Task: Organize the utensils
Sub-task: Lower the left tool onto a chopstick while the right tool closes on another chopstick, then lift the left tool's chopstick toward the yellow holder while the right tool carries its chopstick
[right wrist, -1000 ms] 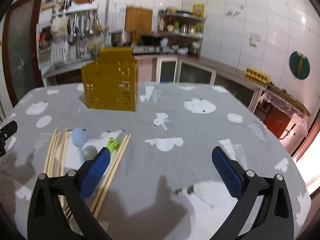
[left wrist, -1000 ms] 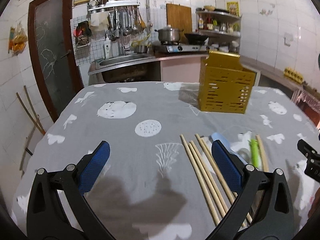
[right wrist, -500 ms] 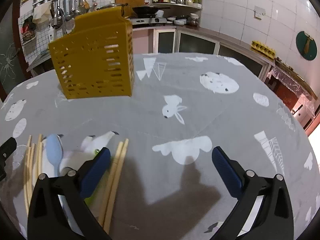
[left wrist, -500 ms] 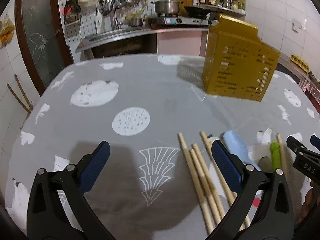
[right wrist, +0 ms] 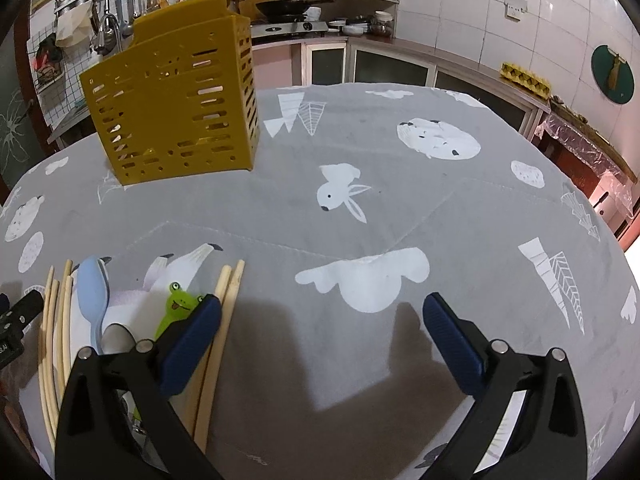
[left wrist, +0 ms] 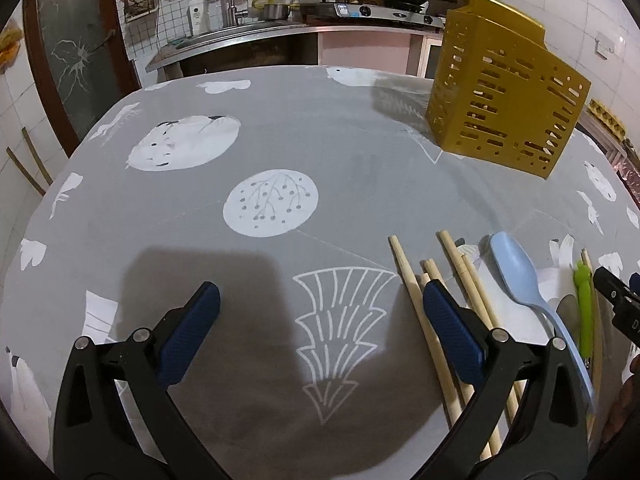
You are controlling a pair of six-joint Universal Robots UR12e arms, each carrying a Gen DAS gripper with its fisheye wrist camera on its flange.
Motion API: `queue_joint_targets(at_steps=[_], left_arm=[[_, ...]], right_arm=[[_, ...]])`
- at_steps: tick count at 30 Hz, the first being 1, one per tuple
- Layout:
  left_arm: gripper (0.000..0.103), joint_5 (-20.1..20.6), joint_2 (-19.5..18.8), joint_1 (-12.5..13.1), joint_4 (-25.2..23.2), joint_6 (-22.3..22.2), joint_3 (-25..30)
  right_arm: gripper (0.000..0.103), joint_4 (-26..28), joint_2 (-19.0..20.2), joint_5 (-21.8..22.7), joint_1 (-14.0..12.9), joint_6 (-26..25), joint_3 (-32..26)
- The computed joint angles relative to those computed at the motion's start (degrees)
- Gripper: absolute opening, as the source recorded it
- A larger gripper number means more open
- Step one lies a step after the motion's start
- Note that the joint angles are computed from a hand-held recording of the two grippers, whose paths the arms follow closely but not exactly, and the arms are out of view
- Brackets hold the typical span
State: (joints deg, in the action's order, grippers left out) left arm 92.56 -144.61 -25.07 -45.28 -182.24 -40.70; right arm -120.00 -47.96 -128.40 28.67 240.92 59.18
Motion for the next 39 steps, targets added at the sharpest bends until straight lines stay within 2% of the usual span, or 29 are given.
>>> queue_joint_targets(at_steps=[7,12,17,21,24,26,28,31,32,35,39], left_arm=[[0.098,0.71,-0.11,-0.37,-0.65,1.75,0.17],[0.098,0.31,-0.58,-0.39,-2.35,2.18,1.27],[0.093,0.60,-1.50,-0.60,-4.78,2.55,3.33],[0.083,-0.32,-1.88,-0.64,-6.06,1.34,4.43],[0.073,-0.89,-1.91,-0.78,-6.18,1.41,4.68],[0.066,-1.01,-2.10,-0.90,-6.43,2.01,5.11],[0.058,-1.48,-2.19,-0.91,-6.84,2.13,5.46],[0.053,-1.45,-2.62,-0.92,-8.12,1.81,6.61],[0.052,-1.40,-2.84,-0.92,-8.58,1.85,7.10],[0.044,-0.95,-3.76,-1.05,-10.28,2.15,9.19],[0.029,-0.84,-5.04,-1.18,-12.91,2.73,12.18]], right_arm=[[0.098,2.08,0.60,-0.30,0.29,-0.79,-1.40],[0.094,2.28,0.73,-0.20,0.36,-1.43,-1.67],[0.084,2.32,1.00,1.24,0.32,-1.48,-2.28],[0.075,1.29,1.03,3.10,0.07,-1.45,-2.19],[0.062,0.29,1.21,3.63,0.06,-1.68,-2.38],[0.049,-0.15,1.43,3.78,0.14,-1.99,-2.73],[0.042,-0.67,1.60,4.16,0.16,-2.56,-3.01],[0.033,-0.68,1.71,4.88,0.06,-2.55,-3.42],[0.026,-1.07,1.60,5.25,-0.04,-2.39,-3.25],[0.019,-1.58,1.49,6.09,-0.42,-2.18,-3.04],[0.013,-2.13,1.32,6.71,-0.79,-2.60,-2.71]])
